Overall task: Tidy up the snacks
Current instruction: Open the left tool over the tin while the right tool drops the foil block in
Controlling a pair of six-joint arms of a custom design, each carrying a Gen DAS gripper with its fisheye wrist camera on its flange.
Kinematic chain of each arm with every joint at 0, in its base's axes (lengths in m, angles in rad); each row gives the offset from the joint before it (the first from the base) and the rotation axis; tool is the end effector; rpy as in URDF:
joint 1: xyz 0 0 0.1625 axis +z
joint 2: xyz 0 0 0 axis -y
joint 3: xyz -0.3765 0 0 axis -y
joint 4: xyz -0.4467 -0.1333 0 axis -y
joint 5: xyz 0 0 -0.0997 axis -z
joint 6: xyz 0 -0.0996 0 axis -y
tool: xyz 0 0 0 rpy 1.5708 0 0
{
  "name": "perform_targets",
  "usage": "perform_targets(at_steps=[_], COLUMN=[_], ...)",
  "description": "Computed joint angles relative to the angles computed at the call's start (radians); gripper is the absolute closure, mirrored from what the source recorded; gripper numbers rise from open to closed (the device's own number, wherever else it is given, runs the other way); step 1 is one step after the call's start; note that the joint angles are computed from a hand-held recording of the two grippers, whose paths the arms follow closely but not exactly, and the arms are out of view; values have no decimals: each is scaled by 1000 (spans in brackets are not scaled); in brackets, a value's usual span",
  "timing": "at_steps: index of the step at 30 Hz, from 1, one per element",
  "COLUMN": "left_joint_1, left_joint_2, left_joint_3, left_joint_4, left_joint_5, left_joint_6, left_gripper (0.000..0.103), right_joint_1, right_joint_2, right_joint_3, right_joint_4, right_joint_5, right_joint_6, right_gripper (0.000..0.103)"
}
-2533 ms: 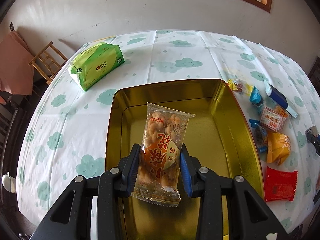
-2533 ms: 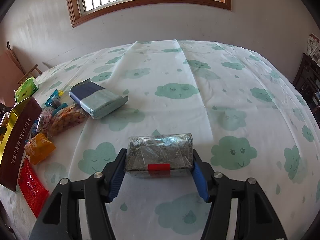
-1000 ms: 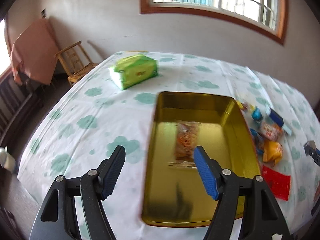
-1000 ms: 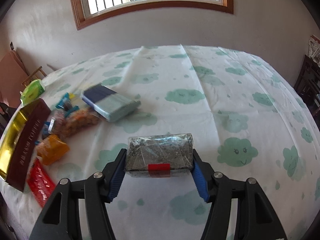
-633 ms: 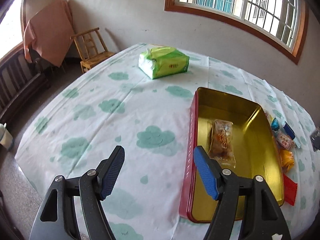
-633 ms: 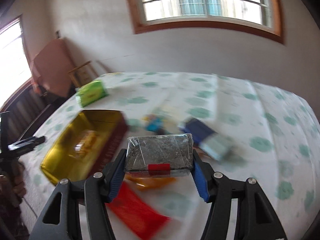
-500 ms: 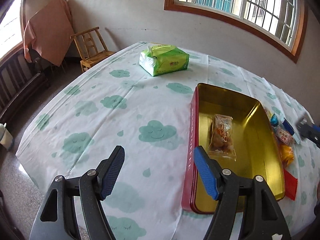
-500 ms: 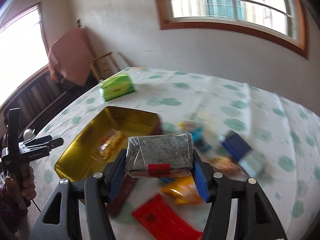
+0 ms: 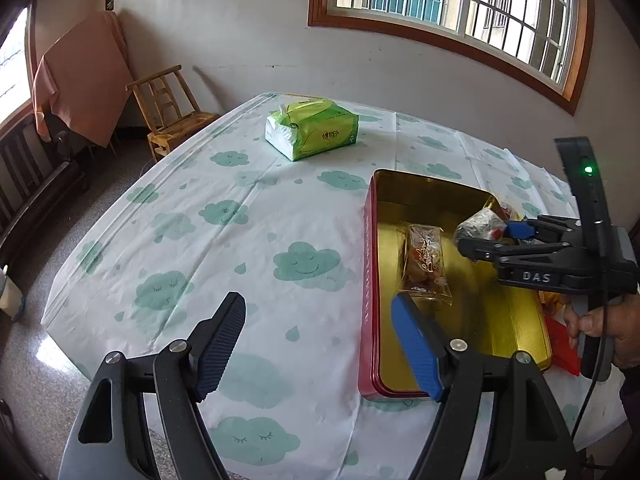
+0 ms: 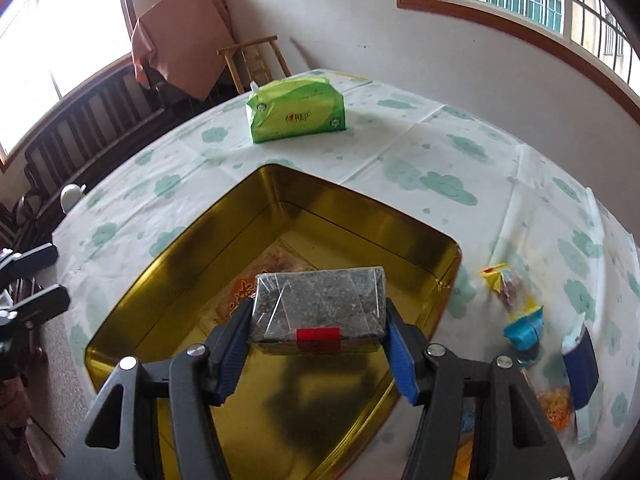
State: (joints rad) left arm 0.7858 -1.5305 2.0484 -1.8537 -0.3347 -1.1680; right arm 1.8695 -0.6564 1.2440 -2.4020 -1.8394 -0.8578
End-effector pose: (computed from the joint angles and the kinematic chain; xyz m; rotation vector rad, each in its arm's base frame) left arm -0.1874 -0.5092 0.2625 -0.2209 2.0415 -1.0701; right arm 0.3346 -0.7235 0.0755 1.4963 -2.3775 0.2258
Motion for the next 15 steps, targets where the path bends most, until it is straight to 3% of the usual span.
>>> perform_targets(at_steps=[8,15], left_joint_1=[8,6], left_joint_2=[11,7], left_joint_3=[5,6], left_joint_4=[-23,-10], left_joint_5=[-19,-37], left_joint_6=[43,39], left_gripper=[30,29], right_joint_1=[15,8], right_joint_2=[49,21], right_joint_3=[-27,-15], right_joint_4=[-19,-43], right_joint_5=[-62,-13], right_joint_6=[2,24], right_gripper=[41,40])
